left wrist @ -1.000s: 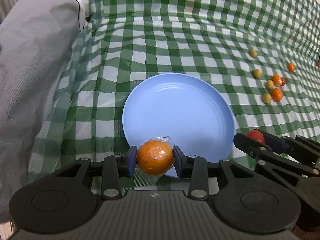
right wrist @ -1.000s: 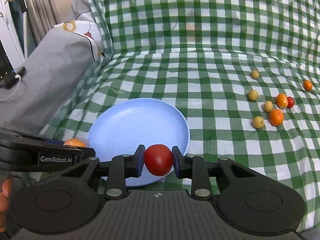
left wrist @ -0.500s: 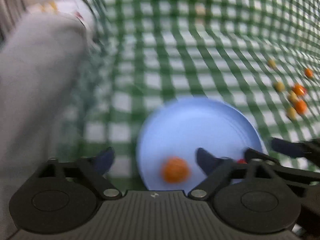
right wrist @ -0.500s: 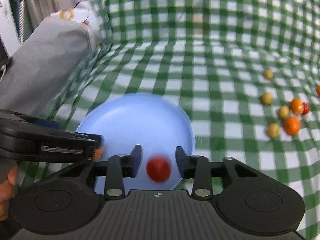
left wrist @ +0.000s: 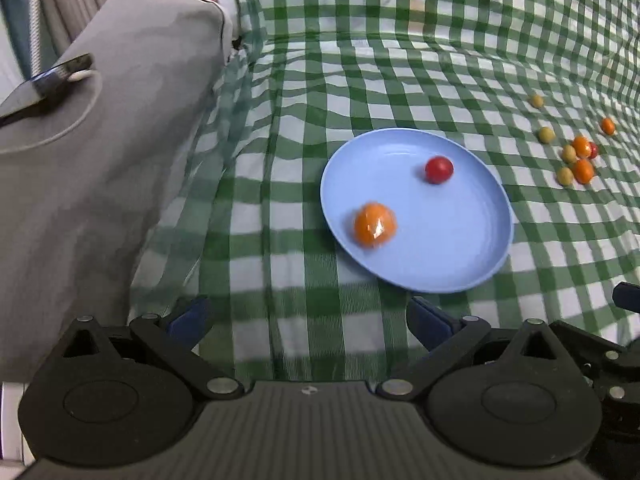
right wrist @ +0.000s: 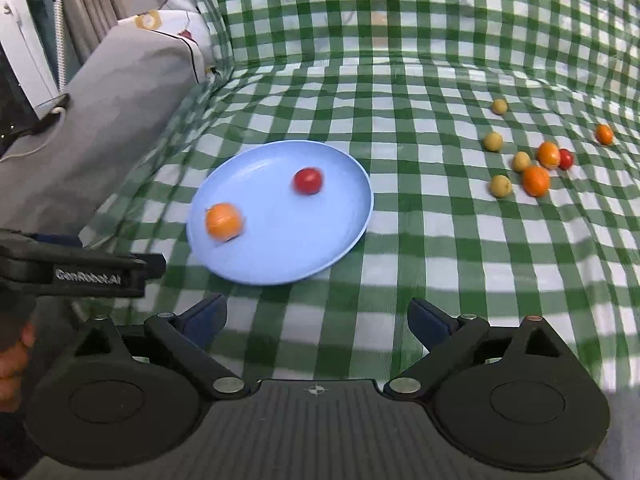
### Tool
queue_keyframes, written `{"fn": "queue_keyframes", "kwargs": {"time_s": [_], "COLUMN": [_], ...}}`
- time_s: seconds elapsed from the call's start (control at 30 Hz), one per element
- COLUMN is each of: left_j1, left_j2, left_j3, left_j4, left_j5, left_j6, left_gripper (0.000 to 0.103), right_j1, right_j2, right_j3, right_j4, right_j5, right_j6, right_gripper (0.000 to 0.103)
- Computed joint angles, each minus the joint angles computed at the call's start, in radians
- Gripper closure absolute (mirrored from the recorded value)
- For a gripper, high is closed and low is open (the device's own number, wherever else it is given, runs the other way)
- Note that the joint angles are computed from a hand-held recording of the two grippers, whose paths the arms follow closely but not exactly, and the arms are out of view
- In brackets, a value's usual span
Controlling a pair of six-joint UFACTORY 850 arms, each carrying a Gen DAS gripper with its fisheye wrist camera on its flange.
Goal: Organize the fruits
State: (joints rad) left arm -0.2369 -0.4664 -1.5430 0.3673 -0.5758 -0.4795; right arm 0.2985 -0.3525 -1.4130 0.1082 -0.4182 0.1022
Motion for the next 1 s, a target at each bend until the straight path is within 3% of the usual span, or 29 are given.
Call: {"fn": "queue_keyframes", "kwargs": {"time_s": [0.2, 0.6, 0.87, 1.0], "left_j1": [-0.005, -0.058, -0.079, -0.090], "left_j2": [0.083, 0.244, 0.304, 0.321], "left_j3": [0.056, 0.174, 0.205, 0.214], "left_j4": [-0.018, 0.076, 0.118, 0.127], "left_j5": [0.035, 0.042, 0.078, 0.078], "left_j6": [-0.008, -0.122, -0.147, -0.154], "left_gripper": [0.000, 0.000, 0.000, 0.000], "right_j1": [0.026, 0.078, 0.096, 0.101], "right_j2": [0.102, 0.285, 0.363, 0.401], "right_j3": [0.072, 0.224, 0.281, 0.315], "right_j4": [-0.055, -0.363, -0.746, -0.830], "right_j5": [0.026, 0.150, 0.188, 0.185], "right_j6": [0.059, 0.326, 0.701, 0.793], "right_gripper": [0.004, 0.001, 0.001, 0.001]}}
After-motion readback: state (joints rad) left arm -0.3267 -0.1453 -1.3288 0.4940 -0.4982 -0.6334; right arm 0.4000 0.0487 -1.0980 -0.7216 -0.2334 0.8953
